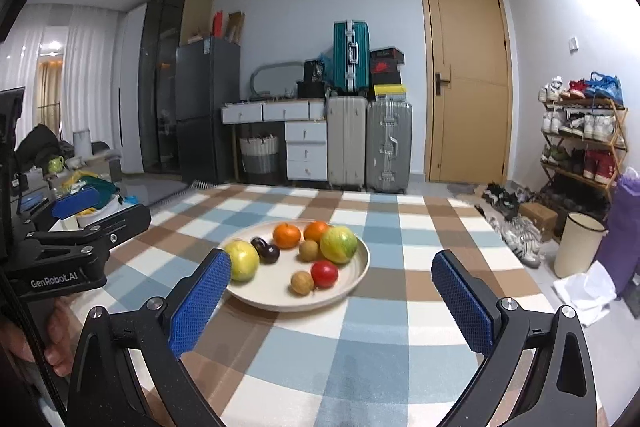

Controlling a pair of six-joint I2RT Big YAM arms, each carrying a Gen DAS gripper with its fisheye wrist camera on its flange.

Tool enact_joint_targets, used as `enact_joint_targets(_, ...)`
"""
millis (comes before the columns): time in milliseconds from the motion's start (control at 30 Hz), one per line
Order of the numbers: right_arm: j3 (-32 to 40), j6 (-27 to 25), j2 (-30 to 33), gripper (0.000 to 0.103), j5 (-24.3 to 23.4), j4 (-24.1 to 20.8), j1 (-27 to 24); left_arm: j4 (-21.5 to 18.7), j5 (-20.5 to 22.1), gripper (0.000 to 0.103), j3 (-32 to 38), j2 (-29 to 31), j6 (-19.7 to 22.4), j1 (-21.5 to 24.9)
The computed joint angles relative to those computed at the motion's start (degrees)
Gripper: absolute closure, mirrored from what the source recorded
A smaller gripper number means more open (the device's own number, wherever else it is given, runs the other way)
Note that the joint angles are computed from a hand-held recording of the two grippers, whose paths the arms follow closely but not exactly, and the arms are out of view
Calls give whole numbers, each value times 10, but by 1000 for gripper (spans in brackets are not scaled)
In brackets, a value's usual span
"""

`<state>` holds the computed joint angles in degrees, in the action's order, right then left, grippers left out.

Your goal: Organize fruits

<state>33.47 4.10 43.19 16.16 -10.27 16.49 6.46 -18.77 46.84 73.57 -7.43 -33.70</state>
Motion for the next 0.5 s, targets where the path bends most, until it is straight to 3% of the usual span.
enact_joint_targets(300,2,-1,12,1,-17,-3,-6,-3,3,0,3,23,-7,9)
enact_joint_targets(500,1,-1,9,1,-12,1,-4,33,-5,0,-13,14,8,1)
